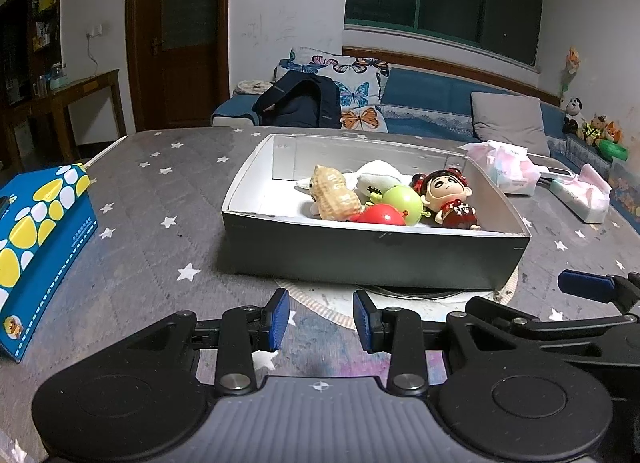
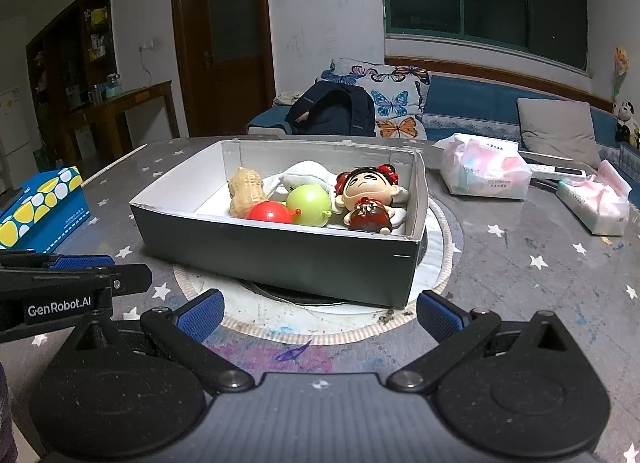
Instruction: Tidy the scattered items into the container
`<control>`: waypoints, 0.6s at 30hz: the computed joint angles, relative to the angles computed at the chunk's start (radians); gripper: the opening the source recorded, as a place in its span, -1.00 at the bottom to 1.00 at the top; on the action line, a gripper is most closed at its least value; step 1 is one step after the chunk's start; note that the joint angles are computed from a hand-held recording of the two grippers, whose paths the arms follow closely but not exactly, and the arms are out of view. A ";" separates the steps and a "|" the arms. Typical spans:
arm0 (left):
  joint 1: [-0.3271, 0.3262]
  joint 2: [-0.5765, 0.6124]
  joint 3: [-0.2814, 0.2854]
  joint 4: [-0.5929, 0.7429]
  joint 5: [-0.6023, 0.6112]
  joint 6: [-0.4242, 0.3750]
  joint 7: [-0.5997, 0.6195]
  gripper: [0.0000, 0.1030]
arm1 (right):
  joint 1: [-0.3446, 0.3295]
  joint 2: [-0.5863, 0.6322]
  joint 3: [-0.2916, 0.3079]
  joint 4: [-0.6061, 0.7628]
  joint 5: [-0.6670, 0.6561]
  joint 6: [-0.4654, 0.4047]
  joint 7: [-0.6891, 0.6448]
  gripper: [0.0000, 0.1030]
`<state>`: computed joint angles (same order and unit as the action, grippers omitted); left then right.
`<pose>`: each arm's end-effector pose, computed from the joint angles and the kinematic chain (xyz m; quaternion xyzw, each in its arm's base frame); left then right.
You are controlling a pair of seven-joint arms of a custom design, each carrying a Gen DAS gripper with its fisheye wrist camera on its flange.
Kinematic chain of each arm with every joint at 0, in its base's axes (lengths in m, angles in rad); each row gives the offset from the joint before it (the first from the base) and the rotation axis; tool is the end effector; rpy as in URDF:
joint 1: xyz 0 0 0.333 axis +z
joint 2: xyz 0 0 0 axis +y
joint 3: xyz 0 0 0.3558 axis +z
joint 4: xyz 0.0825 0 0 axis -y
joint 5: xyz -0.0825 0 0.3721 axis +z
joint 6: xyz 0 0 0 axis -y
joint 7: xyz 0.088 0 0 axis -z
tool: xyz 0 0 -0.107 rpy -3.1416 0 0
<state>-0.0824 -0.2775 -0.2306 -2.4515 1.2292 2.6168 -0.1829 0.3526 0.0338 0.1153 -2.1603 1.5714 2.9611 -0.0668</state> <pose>0.4230 -0.1648 0.4785 -0.7575 0.4770 -0.2585 0.3631 0.5153 0.1843 0.4648 -0.7895 0.4040 -0.1826 0.4243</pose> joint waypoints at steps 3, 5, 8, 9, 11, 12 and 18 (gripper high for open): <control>0.004 0.010 0.004 0.010 0.001 0.005 0.011 -0.28 | 0.001 0.011 0.001 0.010 -0.017 0.002 0.020 1.00; 0.007 0.018 0.007 0.018 0.006 0.009 0.016 -0.28 | 0.000 0.018 0.001 0.017 -0.031 0.002 0.035 1.00; 0.010 0.030 0.009 0.032 0.009 0.008 0.025 -0.28 | -0.001 0.031 0.003 0.028 -0.052 0.005 0.056 1.00; 0.011 0.034 0.010 0.035 0.011 0.008 0.028 -0.28 | -0.002 0.034 0.004 0.031 -0.058 0.005 0.063 1.00; 0.012 0.043 0.013 0.045 0.012 0.008 0.034 -0.28 | -0.004 0.042 0.005 0.037 -0.072 0.005 0.080 1.00; 0.013 0.048 0.014 0.049 0.015 0.010 0.035 -0.28 | -0.004 0.045 0.006 0.040 -0.077 0.006 0.086 1.00; 0.016 0.076 0.022 0.074 0.018 0.015 0.051 -0.28 | -0.011 0.068 0.011 0.061 -0.108 0.008 0.120 1.00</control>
